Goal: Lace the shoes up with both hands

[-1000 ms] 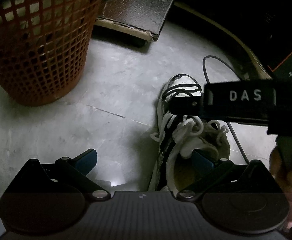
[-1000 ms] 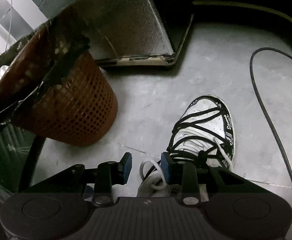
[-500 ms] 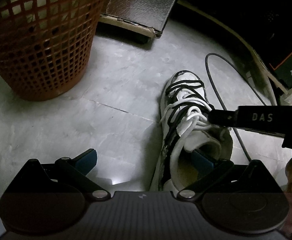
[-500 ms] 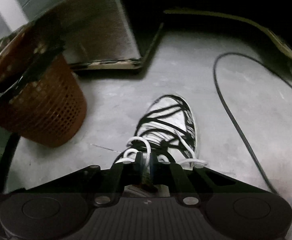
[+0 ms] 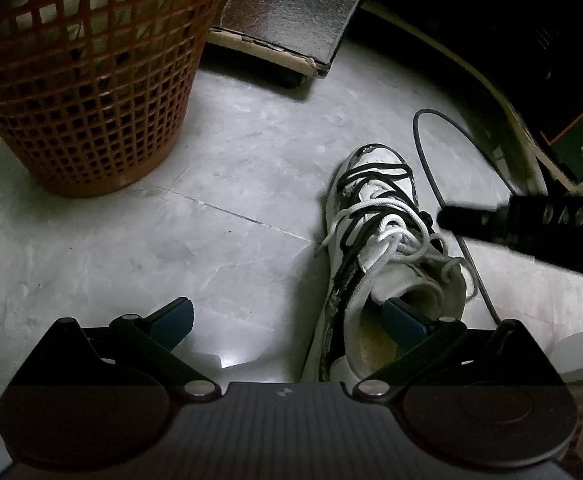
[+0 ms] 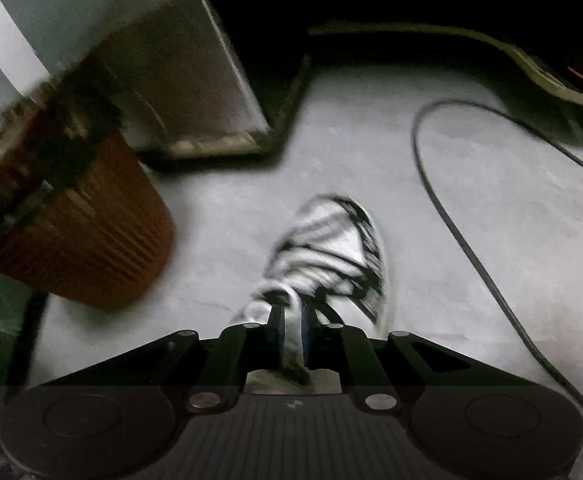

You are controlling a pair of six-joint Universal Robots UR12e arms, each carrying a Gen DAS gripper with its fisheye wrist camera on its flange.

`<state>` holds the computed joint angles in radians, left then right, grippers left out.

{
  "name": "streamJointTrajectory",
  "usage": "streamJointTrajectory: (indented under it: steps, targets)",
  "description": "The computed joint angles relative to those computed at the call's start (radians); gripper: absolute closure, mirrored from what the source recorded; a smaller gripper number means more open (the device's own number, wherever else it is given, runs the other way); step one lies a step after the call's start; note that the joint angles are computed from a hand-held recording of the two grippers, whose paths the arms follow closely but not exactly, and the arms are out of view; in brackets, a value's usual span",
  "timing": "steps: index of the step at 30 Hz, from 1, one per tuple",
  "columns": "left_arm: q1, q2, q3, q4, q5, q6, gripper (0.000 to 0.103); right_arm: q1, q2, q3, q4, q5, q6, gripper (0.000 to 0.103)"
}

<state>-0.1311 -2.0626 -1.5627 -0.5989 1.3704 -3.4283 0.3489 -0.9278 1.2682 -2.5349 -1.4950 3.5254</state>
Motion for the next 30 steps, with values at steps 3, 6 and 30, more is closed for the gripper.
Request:
streamJointTrajectory:
  steps: [3, 6, 30]
  targets:
    - [0.000, -0.001, 0.000, -0.001, -0.002, -0.006, 0.000, -0.001, 0.018, -0.027, -0.007, 0.028, -0.088, 0.083]
    - [0.000, -0.001, 0.001, -0.006, -0.005, -0.003, 0.000, -0.004, 0.052, -0.081, 0.051, 0.049, -0.146, 0.082]
    - [-0.004, -0.011, 0.004, -0.005, 0.000, -0.005, 0.000, 0.002, 0.068, -0.200, 0.433, -0.102, -0.100, 0.070]
